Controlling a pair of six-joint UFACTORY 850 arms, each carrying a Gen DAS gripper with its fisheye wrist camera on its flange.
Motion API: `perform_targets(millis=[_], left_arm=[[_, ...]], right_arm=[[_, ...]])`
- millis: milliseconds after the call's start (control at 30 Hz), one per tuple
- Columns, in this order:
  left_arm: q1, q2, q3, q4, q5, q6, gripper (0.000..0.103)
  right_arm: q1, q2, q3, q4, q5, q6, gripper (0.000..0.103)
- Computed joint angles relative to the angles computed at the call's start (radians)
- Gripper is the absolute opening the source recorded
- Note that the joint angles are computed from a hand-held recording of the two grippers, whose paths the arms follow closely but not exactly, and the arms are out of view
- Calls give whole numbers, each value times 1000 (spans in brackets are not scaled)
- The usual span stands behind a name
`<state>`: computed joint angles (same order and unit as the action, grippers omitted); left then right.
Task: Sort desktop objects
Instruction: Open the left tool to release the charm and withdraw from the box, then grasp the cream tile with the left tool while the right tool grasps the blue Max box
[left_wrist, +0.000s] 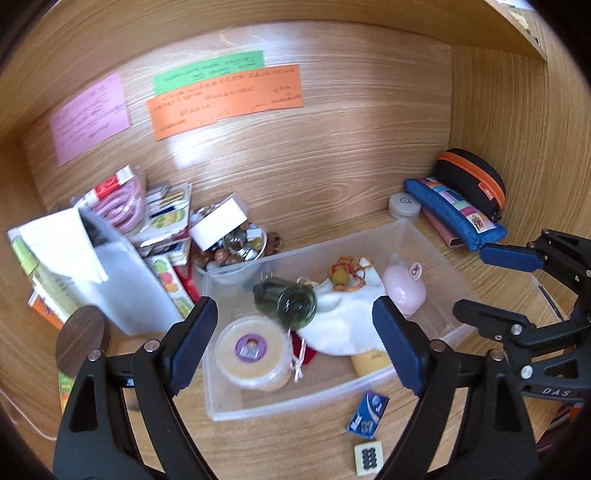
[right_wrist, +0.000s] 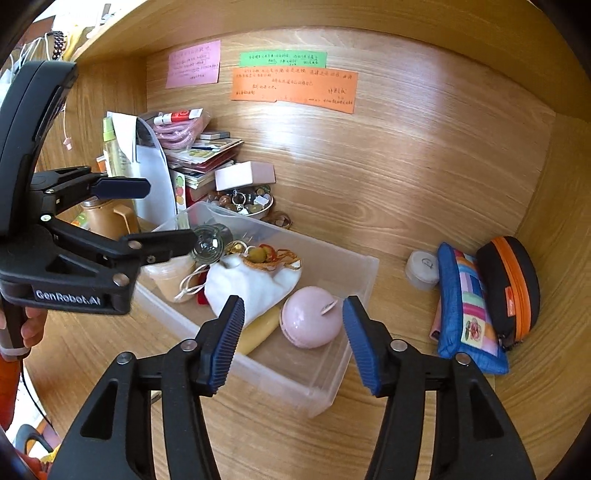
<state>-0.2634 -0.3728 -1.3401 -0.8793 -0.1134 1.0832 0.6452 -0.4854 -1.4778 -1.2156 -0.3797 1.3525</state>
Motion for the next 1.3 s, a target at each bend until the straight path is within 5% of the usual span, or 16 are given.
perform_targets(millis=[300, 967, 1233, 1300], left_arm=[[33, 63, 109, -276, -15, 256, 88], [13, 80, 268, -182, -91, 200, 87], [3, 40, 251, -8, -136, 47, 45], [4, 41, 256, -46, -131, 88, 44]], right_arm=[[23, 45, 84, -82, -1, 148, 60], [48, 82, 218, -130, 35, 324, 61], [53, 70, 207, -121, 48, 319, 61], [57, 65, 200, -112, 47, 305, 61]])
